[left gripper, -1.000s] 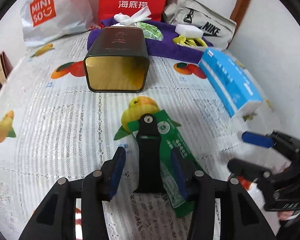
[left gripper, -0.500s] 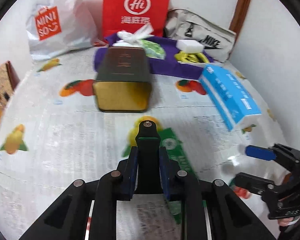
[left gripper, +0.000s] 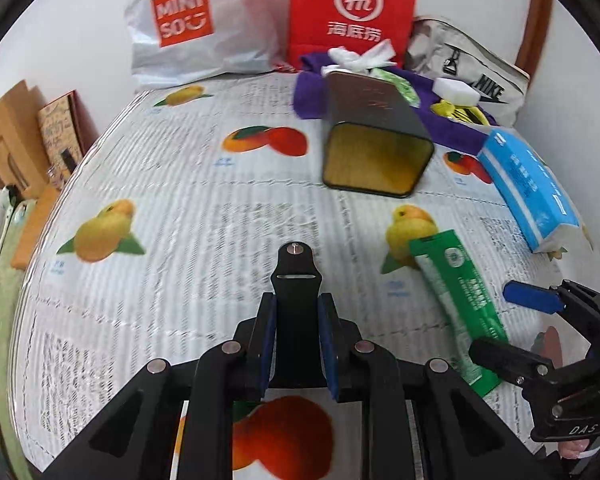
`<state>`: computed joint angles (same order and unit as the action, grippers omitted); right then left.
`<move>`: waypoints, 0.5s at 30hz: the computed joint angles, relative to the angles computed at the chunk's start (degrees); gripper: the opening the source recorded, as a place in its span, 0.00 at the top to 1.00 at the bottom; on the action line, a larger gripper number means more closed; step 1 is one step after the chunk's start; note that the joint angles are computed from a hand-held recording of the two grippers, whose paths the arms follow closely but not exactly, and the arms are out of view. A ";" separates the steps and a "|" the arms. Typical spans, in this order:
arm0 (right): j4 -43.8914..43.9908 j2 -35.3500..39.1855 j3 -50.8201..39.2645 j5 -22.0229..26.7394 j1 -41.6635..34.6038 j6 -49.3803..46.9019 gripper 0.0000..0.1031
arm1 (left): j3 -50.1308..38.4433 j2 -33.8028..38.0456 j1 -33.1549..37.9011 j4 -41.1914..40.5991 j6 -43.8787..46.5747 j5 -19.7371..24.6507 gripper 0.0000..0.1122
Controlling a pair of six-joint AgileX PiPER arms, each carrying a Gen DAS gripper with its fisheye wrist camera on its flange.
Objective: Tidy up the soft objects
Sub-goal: 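Grasp the green snack packet with the right gripper and lift it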
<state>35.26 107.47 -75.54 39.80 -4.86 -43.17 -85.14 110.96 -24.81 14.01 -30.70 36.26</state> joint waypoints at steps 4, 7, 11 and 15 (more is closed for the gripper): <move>-4.64 -0.02 0.92 -5.72 3.57 5.57 0.20 | 2.39 -0.86 1.36 -2.73 1.56 -2.36 0.82; -14.46 -0.74 4.31 -14.83 7.87 14.36 0.19 | 2.56 -0.91 1.67 -3.99 2.39 -3.09 0.82; -13.22 -2.48 7.71 -19.06 8.34 11.18 0.47 | 3.08 -0.93 1.70 -5.63 3.45 -4.40 0.82; -6.85 -3.01 6.59 -13.54 3.17 4.92 0.72 | 3.20 -0.72 1.19 -8.20 5.33 -5.69 0.82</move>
